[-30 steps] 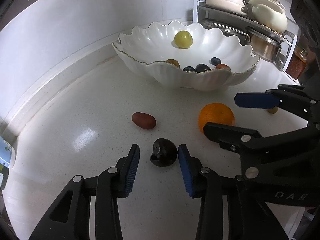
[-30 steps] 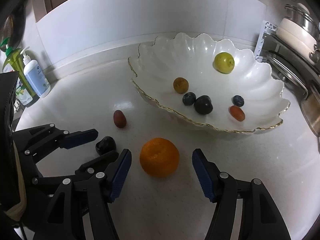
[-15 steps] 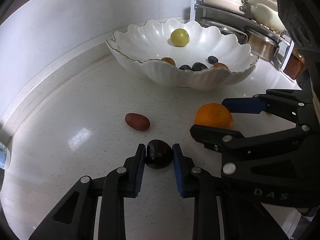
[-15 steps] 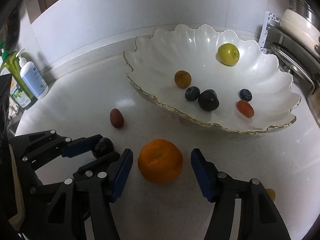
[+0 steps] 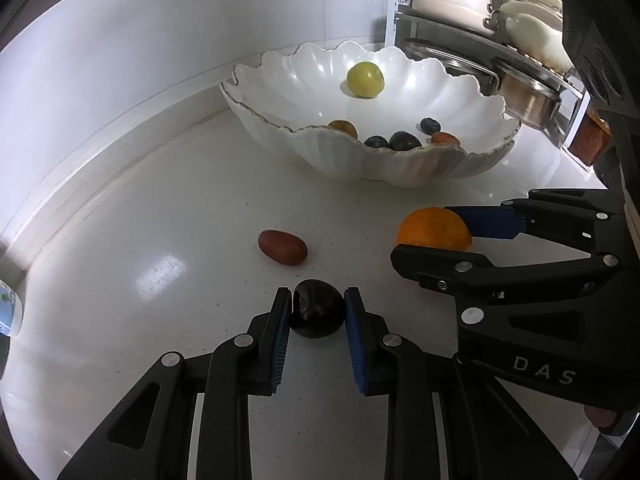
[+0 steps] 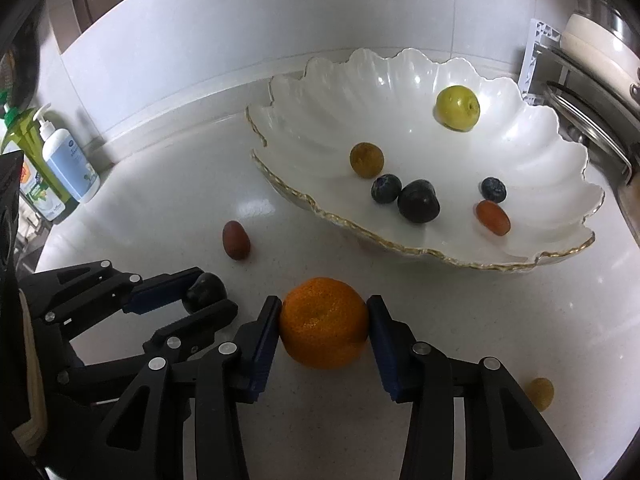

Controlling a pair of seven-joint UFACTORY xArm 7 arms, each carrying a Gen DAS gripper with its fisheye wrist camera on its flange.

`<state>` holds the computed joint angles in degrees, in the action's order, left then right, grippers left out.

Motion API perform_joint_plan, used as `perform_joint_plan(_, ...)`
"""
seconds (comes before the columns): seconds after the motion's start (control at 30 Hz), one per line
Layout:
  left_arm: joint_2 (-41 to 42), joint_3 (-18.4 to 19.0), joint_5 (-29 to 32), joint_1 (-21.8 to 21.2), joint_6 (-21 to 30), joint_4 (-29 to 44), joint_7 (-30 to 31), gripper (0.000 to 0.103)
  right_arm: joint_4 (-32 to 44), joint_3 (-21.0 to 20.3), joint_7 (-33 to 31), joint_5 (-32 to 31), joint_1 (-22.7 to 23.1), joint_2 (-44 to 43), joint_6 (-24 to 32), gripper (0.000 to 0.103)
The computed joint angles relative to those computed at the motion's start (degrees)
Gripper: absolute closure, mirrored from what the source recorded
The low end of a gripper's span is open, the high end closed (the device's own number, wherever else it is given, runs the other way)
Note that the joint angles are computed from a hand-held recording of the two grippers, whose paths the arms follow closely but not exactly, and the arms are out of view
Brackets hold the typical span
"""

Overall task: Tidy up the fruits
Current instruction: 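Close the left tool on the dark plum while the right tool grasps the orange, then carry the dark plum and the orange up over the white bowl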

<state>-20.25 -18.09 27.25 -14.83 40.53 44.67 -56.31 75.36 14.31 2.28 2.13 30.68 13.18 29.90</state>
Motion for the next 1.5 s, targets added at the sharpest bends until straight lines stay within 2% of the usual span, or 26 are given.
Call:
perform_joint_plan(0.43,-1.14,-1.04,1.14,-0.15,2.4,1.3,-1.16,0.076,-1.79,0.07,-0.56,0.95,-0.56,-2.63,-0.85,0.058)
perform_joint_plan(0.53,-1.22,-1.36,1.38,-0.25,2.92,1.85,-1.47,0.076,-3.77,0.16,-1.19,1.19,-0.79,-3.66,-4.67,0.059)
perform_joint_plan(1.5,1.04,-3.04,5.22,-1.89,8.97,11.19,-2.67,0.076,-8.7,-0.74,-1.83,2.08,-3.24,-12.61,-5.19,0.058)
